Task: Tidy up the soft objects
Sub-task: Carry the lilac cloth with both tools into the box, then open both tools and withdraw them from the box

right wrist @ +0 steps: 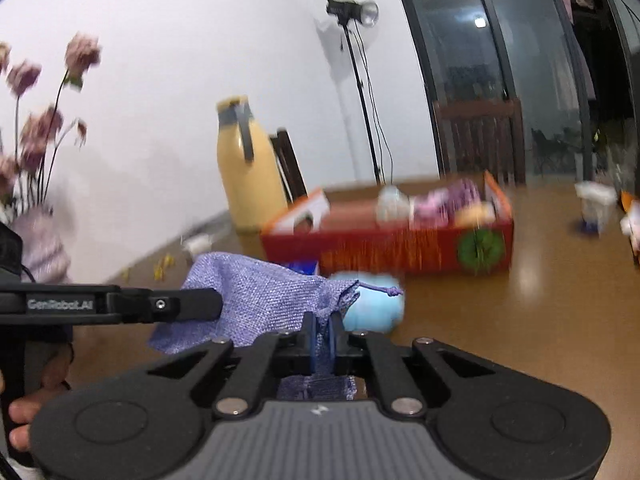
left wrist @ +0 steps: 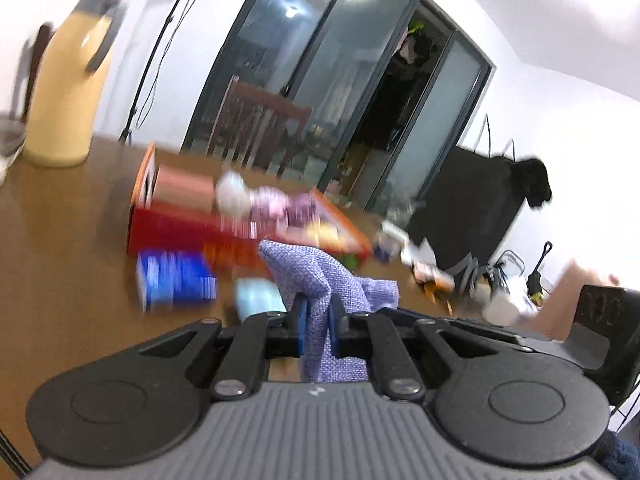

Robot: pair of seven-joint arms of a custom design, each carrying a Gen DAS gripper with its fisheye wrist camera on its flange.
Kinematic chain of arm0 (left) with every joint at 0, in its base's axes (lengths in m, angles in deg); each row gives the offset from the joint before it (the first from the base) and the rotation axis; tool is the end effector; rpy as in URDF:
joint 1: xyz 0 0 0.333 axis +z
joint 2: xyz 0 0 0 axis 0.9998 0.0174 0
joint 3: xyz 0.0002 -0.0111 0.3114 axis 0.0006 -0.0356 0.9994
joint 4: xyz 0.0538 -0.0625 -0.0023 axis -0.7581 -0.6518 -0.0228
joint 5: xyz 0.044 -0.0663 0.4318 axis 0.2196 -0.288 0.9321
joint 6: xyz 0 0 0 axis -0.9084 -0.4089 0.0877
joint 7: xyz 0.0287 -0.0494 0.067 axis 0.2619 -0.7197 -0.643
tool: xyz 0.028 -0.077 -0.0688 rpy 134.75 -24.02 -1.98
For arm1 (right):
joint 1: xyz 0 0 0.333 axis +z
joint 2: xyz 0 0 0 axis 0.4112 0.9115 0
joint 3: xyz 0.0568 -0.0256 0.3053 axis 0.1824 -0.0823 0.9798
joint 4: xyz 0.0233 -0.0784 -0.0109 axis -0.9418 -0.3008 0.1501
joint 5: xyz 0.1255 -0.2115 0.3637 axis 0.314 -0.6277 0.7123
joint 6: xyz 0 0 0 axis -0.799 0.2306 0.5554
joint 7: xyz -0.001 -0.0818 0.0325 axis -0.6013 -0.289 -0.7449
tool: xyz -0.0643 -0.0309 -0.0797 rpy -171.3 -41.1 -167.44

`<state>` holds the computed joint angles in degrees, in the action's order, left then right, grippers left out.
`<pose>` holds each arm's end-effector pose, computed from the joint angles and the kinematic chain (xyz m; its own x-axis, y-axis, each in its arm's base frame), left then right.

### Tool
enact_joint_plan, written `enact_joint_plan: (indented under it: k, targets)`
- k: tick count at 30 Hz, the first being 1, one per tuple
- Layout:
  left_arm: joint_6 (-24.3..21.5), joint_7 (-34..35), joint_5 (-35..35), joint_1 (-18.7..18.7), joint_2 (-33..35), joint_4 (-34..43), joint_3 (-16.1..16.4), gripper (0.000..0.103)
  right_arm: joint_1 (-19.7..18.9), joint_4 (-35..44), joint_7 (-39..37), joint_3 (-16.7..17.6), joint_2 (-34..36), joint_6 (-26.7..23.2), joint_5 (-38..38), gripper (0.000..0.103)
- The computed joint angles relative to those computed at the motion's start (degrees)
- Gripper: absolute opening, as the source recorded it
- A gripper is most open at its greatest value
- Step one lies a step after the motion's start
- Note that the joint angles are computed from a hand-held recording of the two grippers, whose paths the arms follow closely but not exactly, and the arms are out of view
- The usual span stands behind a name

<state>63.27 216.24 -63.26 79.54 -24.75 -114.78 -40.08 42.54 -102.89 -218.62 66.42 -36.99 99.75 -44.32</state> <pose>0.5036 -0.1039 0.5162 -0.7032 -0.5901 0.3965 -0.5336 0.0696 -0.8429 0.3740 0.3297 0.4868 0.0118 -0.9695 -0.2448 -0.3806 0.2220 -0.8977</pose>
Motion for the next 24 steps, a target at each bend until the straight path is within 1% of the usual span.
enact_joint_plan:
  k: [1,3,4,5,6,7,8,9,10,11,12,13,14,15,16,17,18,19,20,21,22,24]
  targets:
    - [-0.6,-0.3,0.3,1.2,4.1,5.0,-1.4,0.011,-1.1,2.6,-2.4,-1.1,1.9,0.8,-0.8,0.005]
    - [0.2,-4.9,4.4,0.5,12.5,15.0,-2.0,0.011,-2.9,8.8,-8.2,-3.9,7.5,3.4,-0.9,0.005]
    - [1.4,-8.0,6.6,0.6,17.0,20.0,-3.0,0.011,-3.3,12.0,-12.5,-5.5,10.6,4.9,1.2,0.005]
    - [3.3,-12.0,9.8,0.9,21.5,25.0,-4.2,0.010,-3.7,16.0,-18.1,-7.3,14.8,6.5,5.1,0.006]
    - [4.1,-15.7,13.8,1.6,25.9,30.0,-5.7,0.011,-4.7,19.4,-22.7,-7.8,18.4,7.3,9.5,0.006]
    - [5.3,-19.0,18.3,3.7,30.5,35.0,-8.7,0.010,-3.7,23.2,-31.3,-10.2,22.8,8.3,17.8,0.006]
    - [7.5,-25.0,24.9,3.8,35.1,40.0,-10.0,0.010,-3.5,27.0,-39.8,-11.4,27.2,8.9,27.0,0.006]
    - [7.3,-29.1,31.0,2.4,39.3,45.0,-9.3,0.010,-3.3,30.3,-44.3,-12.0,30.6,8.0,32.1,0.006]
    - [5.5,-31.3,34.6,-0.2,43.0,49.7,-6.5,0.010,-3.4,34.1,-50.6,-11.9,34.3,6.2,38.8,0.006]
    - [5.2,-34.8,39.5,-1.4,46.5,53.8,-5.8,0.011,-3.6,37.7,-55.0,-11.7,37.7,4.2,43.5,0.006]
    - [4.9,-36.6,42.9,-1.9,48.6,56.3,-5.5,0.012,-3.2,40.1,-55.6,-12.2,39.9,2.8,45.3,0.006]
    - [4.6,-38.0,45.8,-2.3,50.5,58.4,-5.3,0.012,-3.1,42.7,-58.0,-12.0,42.3,1.0,48.3,0.007]
    - [4.3,-38.2,47.1,-2.1,51.4,59.4,-5.7,0.013,-2.6,43.7,-58.8,-12.4,43.4,0.5,49.3,0.007]
    - [5.6,-36.2,47.2,-1.4,51.5,59.0,-6.8,0.016,-1.7,44.9,-58.9,-13.1,44.6,-0.2,49.5,0.009]
    - [7.3,-35.0,47.3,-0.7,51.2,58.0,-7.7,0.026,-1.0,45.4,-59.8,-13.6,45.3,-0.8,50.0,0.013]
    - [8.4,-34.5,47.0,0.2,50.4,56.7,-8.7,0.032,-0.4,45.8,-60.8,-14.2,45.8,-0.9,50.4,0.014]
    - [8.9,-34.3,46.7,1.1,50.1,56.1,-9.6,0.043,0.3,45.7,-61.1,-14.9,46.0,-0.9,50.5,0.015]
    - [8.8,-33.6,46.2,2.1,50.1,56.0,-10.8,0.049,0.8,45.7,-61.6,-15.5,46.2,-0.7,51.0,0.017]
    - [8.5,-32.9,46.1,3.1,49.7,55.6,-11.8,0.051,1.5,45.2,-61.6,-16.3,45.8,0.1,51.2,0.018]
    - [8.2,-32.6,46.4,3.8,49.6,55.5,-12.6,0.053,2.1,44.4,-60.7,-17.3,45.3,1.5,51.0,0.025]
    - [8.8,-32.5,46.6,4.5,48.8,54.5,-13.3,0.053,3.3,43.6,-58.7,-18.6,44.5,2.1,49.7,0.028]
    - [9.7,-33.6,47.6,5.1,46.8,52.4,-13.5,0.053,4.8,42.3,-56.4,-20.1,42.7,1.5,47.2,0.028]
